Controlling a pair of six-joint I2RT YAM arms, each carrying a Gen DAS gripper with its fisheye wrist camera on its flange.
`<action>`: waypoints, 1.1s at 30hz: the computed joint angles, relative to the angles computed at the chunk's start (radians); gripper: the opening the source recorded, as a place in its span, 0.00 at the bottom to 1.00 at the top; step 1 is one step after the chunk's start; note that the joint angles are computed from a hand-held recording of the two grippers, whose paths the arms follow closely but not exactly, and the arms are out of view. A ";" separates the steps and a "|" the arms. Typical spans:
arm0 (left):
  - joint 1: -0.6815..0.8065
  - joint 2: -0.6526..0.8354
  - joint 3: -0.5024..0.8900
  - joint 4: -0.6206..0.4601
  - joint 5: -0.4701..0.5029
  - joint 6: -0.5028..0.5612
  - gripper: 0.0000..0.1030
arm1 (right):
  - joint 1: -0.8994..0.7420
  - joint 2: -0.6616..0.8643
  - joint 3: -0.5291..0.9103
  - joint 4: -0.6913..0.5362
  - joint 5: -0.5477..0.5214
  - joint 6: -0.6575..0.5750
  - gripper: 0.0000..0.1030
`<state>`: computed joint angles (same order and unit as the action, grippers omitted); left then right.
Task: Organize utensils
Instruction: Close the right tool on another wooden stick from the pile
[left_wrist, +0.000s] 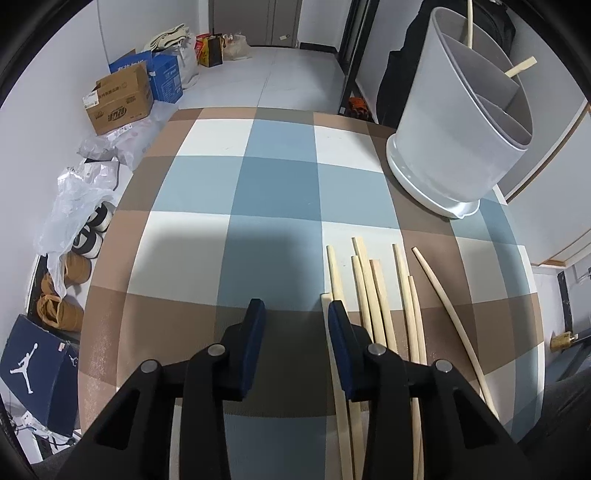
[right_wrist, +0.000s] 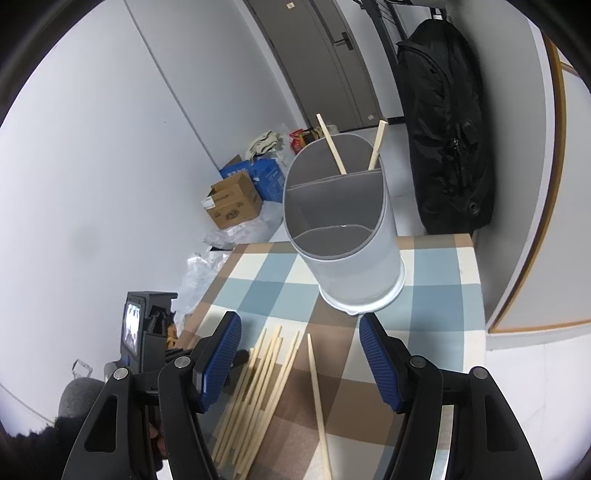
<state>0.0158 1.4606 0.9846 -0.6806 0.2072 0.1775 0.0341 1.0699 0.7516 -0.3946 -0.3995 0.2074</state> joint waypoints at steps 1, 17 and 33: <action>0.003 0.003 0.002 0.001 0.000 0.004 0.29 | -0.002 0.001 0.000 0.001 -0.003 0.001 0.64; -0.053 -0.051 -0.092 0.119 -0.141 0.064 0.51 | -0.014 -0.014 0.007 0.001 -0.032 0.004 0.64; -0.023 -0.013 -0.009 0.021 -0.005 0.022 0.02 | -0.042 -0.005 -0.003 -0.018 -0.043 -0.014 0.64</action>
<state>-0.0068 1.4481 0.9757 -0.6596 0.2021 0.1997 -0.0078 1.0645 0.7490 -0.4125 -0.4420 0.1930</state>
